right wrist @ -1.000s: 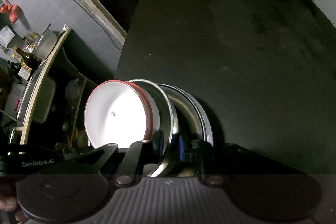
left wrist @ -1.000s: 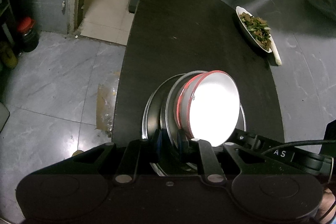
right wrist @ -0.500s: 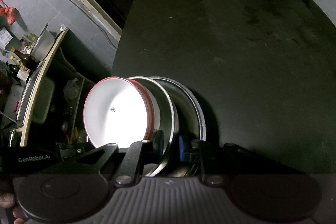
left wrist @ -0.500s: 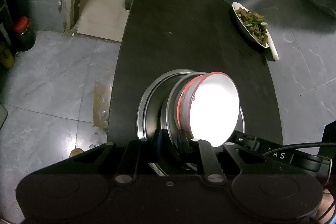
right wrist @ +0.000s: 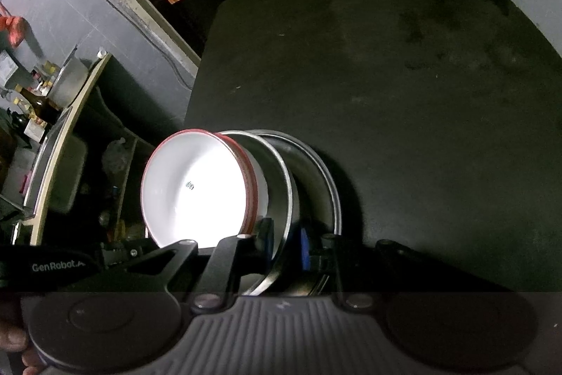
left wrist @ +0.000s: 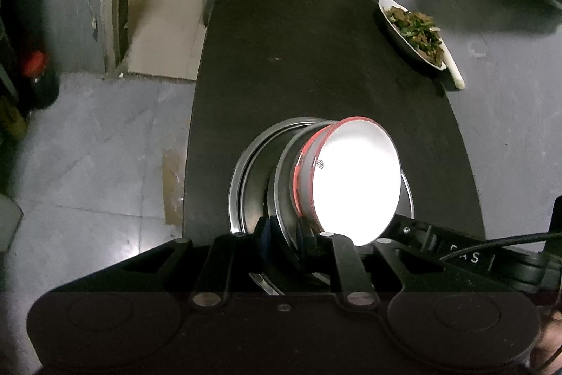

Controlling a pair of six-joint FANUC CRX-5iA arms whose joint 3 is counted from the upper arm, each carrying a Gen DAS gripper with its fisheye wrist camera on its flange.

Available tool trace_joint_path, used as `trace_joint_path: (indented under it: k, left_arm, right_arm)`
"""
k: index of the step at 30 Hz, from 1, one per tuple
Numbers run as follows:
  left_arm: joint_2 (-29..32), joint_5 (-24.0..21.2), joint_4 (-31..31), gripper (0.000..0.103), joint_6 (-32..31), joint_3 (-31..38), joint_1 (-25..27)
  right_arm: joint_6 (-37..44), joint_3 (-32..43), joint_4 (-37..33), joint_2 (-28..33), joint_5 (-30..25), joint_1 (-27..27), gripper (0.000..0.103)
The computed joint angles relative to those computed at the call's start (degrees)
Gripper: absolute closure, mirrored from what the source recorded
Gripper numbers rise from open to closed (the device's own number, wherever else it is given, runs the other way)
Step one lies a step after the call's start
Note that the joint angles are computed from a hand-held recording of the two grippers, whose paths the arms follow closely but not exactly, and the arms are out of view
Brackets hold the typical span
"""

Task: Organize plates and bowls
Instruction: 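Carry the bowl stack with the left tool over the steel plates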

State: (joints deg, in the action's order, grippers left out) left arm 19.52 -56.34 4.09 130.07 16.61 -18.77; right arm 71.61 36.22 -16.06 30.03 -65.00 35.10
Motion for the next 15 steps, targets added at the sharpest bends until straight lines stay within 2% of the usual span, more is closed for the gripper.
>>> trace_joint_path:
  k: [15]
  left_arm:
    - [1.15, -3.64, -4.11, 0.085, -1.79, 3.66, -1.40]
  right_arm:
    - [-0.12, -0.45, 3.16, -0.32, 0.10, 1.44, 0.084]
